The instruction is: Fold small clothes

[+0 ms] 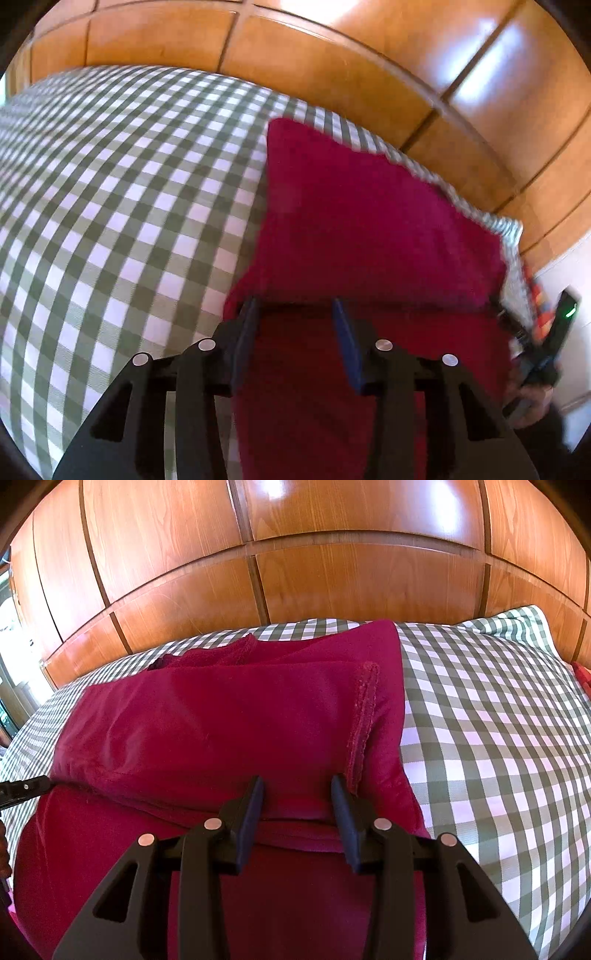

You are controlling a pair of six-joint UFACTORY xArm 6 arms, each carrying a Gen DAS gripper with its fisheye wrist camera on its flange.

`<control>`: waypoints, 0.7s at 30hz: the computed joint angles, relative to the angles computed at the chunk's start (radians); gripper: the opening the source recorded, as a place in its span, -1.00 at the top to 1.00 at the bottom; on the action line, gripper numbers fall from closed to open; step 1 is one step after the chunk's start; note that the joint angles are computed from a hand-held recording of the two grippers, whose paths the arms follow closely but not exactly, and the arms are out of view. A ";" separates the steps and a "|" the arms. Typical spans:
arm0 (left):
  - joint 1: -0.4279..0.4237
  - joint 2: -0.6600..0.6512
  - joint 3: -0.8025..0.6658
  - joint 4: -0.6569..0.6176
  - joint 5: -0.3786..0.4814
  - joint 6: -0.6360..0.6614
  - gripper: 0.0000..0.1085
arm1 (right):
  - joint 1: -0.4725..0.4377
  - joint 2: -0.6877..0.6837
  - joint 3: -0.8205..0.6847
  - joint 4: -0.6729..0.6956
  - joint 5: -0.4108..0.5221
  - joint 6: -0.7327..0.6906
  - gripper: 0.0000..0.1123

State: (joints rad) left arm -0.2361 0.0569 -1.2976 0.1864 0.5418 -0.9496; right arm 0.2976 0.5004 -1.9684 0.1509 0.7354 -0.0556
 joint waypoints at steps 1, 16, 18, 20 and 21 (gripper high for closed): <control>0.013 -0.014 0.011 0.023 -0.023 -0.020 0.19 | -0.001 0.000 0.000 0.004 0.000 -0.003 0.31; 0.124 0.268 -0.326 -0.191 -0.023 0.144 0.83 | -0.004 0.000 0.002 0.023 -0.002 -0.013 0.30; 0.112 0.275 -0.347 0.005 0.008 0.021 0.85 | -0.004 0.000 0.002 0.023 -0.003 -0.012 0.29; 0.087 0.336 -0.453 0.105 0.161 -0.007 0.85 | -0.002 0.003 -0.002 0.015 -0.002 -0.011 0.28; 0.070 0.376 -0.510 0.162 0.237 -0.012 0.85 | -0.001 0.004 -0.004 0.009 -0.001 -0.010 0.28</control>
